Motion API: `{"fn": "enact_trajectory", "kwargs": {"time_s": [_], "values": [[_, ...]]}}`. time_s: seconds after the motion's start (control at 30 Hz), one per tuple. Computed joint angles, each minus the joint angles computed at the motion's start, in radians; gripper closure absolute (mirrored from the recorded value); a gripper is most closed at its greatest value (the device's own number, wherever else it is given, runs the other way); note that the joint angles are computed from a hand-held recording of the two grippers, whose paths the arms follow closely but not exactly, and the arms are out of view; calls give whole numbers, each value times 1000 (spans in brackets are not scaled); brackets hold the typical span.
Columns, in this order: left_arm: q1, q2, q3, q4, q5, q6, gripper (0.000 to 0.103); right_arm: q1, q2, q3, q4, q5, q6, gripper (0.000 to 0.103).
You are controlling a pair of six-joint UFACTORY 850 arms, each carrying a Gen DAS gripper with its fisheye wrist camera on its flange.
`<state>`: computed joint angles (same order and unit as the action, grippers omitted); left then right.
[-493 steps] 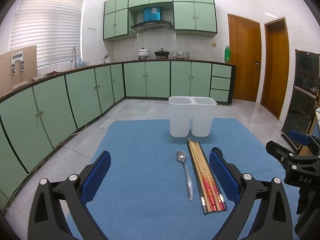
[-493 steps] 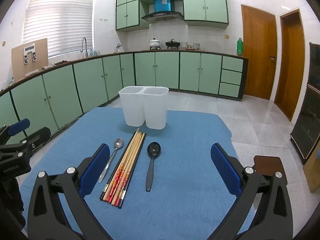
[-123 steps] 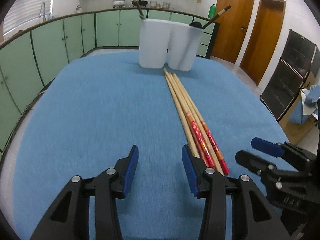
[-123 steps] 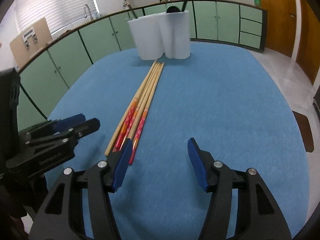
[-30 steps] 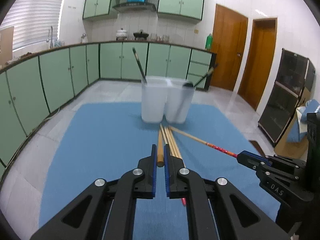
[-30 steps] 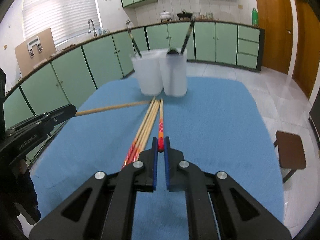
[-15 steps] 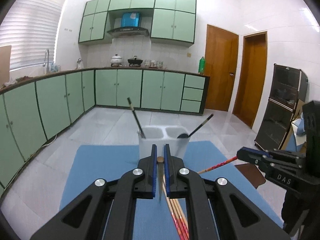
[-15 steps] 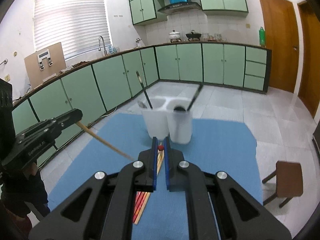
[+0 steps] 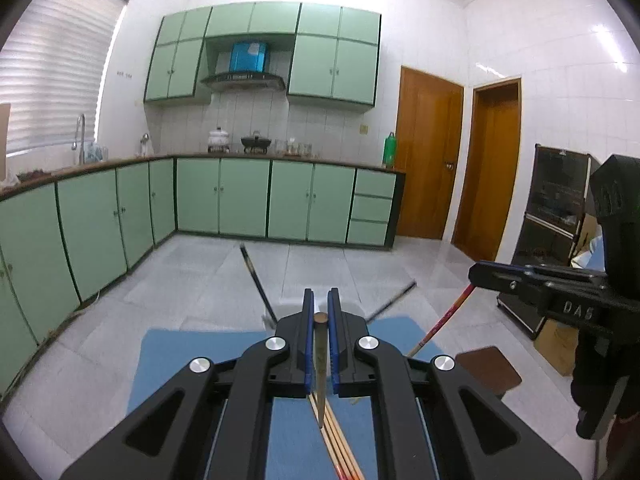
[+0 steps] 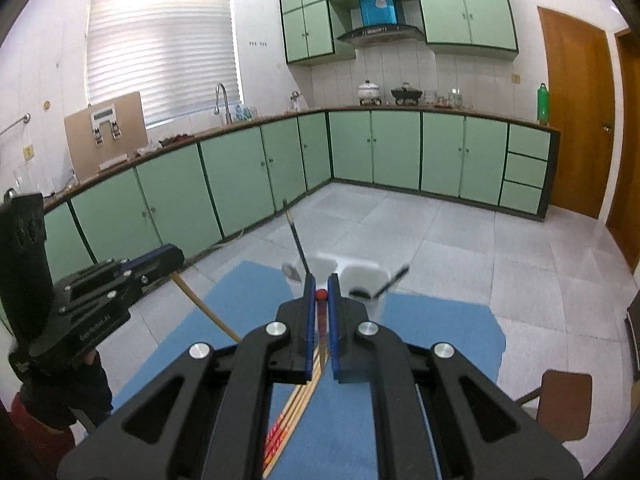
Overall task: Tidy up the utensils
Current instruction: 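Carry the red chopstick with the right tool while the left tool carries the wooden one toward the holder, then lower both chopsticks into the white holder and open both tools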
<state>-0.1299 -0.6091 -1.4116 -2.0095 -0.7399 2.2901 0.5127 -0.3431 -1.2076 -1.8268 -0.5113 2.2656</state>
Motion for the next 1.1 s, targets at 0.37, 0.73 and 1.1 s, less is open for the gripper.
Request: {"fn": "enact_trajectory", "kwargs": {"time_s": [0.37, 0.73, 1.1], "values": [[-52, -62, -194, -152, -1, 91, 97, -71, -40, -153, -3, -62, -124, 98], [-103, -256, -450, 6, 171, -92, 97, -152, -198, -285, 69, 4, -151, 98], [-92, -297, -498, 184, 188, -284, 86, -138, -190, -244, 113, -7, -125, 76]]}}
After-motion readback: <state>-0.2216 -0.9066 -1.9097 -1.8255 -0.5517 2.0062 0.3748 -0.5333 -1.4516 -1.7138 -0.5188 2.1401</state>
